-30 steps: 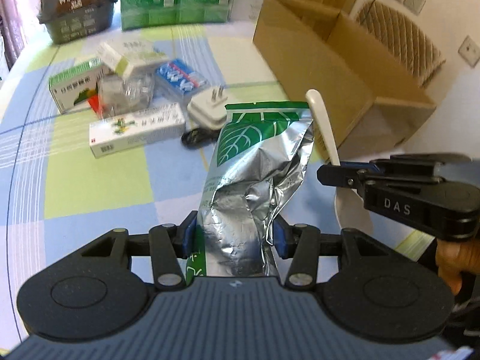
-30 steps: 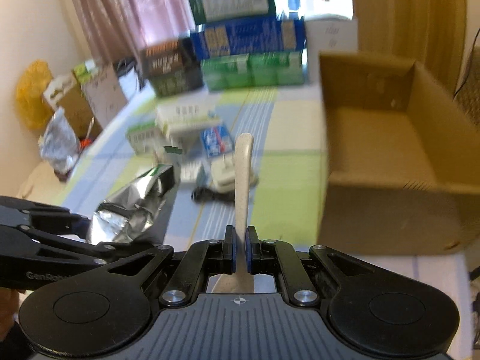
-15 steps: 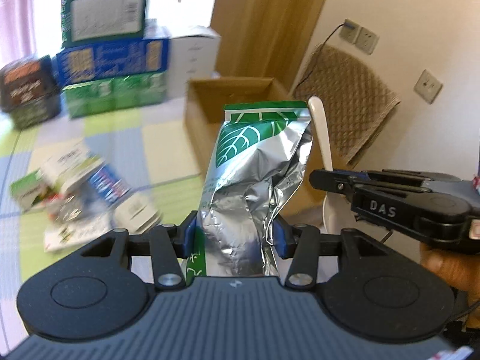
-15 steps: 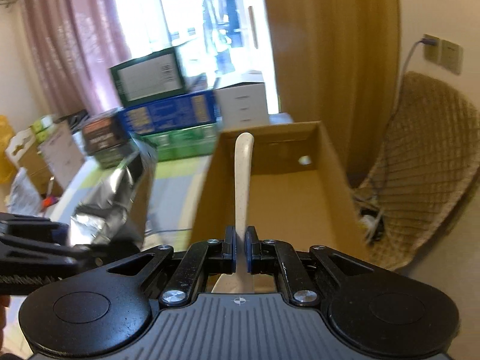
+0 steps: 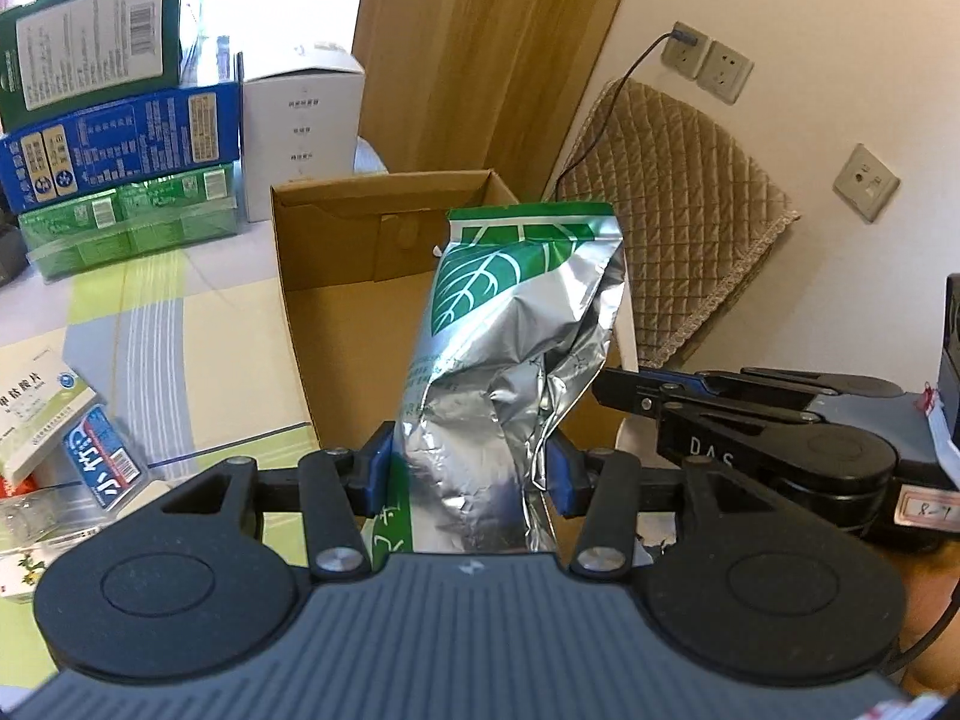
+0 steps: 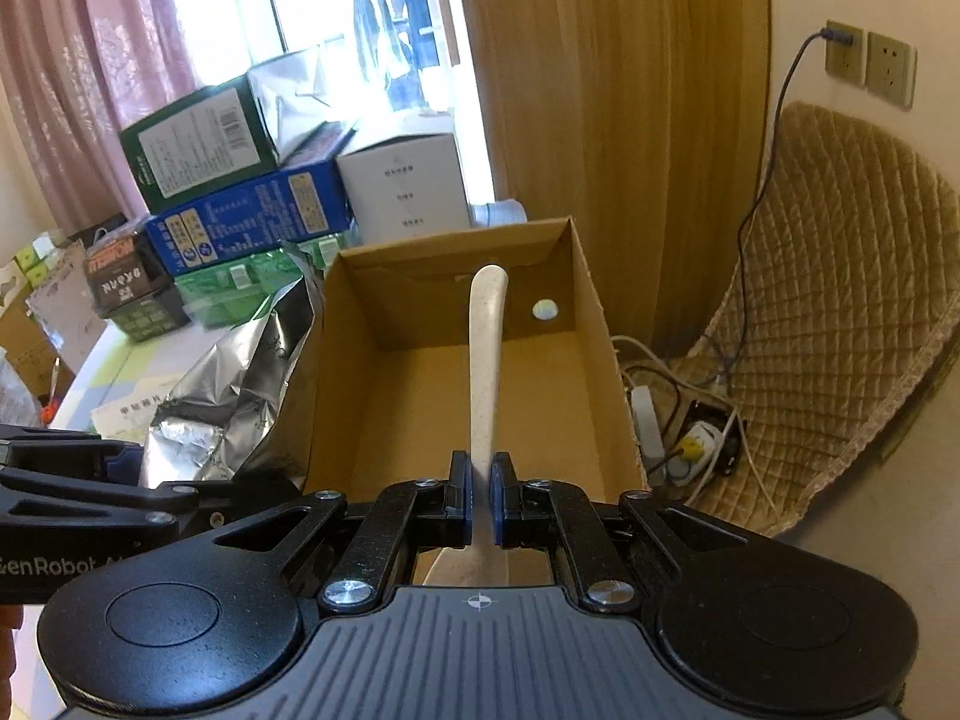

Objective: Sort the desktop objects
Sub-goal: 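Carry the foil bag and spoon with both grippers over the cardboard box, then open the left gripper dropping the foil bag while the right gripper releases the spoon into the box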

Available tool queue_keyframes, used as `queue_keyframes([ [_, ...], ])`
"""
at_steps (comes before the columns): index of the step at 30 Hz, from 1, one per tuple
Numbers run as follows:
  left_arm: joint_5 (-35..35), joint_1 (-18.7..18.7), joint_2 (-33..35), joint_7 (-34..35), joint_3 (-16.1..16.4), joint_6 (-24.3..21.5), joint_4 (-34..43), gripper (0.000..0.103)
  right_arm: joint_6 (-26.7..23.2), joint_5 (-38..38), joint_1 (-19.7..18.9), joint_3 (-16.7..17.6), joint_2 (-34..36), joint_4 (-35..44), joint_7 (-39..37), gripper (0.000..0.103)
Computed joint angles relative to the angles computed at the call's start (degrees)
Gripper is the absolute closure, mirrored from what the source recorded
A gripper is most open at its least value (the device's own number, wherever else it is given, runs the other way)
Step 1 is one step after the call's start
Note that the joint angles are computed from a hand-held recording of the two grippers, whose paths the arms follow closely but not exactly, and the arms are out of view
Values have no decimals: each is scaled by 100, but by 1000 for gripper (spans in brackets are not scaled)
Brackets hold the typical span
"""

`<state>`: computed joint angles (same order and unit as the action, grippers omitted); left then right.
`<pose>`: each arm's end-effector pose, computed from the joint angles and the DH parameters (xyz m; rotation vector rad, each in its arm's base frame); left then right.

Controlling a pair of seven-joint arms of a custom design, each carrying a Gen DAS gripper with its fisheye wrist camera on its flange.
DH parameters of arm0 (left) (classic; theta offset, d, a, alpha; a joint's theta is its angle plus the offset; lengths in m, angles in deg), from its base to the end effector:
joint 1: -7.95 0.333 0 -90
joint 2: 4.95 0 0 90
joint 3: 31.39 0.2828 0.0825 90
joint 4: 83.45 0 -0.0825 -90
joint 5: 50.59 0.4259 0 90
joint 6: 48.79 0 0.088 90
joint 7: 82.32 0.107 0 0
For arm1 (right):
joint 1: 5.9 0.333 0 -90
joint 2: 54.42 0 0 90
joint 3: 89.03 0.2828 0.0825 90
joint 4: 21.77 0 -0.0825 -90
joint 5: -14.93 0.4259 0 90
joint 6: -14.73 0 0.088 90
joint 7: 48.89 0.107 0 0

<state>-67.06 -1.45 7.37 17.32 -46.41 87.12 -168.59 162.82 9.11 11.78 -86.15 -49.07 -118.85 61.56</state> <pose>0.6506 -0.2785 0.5944 -1.5044 2.3502 -1.0567 0.6367 0.2393 0.5839 -1.7509 1.6433 -0.5124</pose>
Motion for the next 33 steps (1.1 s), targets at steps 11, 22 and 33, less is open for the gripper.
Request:
queue_keyframes([
  [11,192,-11,697,-266,-76,-36,629,59,-47,210,-6,-85,463,356,-205,100],
  [22,237,-21,1141,-430,-175,-130,1157,57,-70,341,-4,-139,599,445,-234,100],
  [33,369,4,905,-552,-135,162,891,56,-159,509,-27,-128,641,516,-387,95],
])
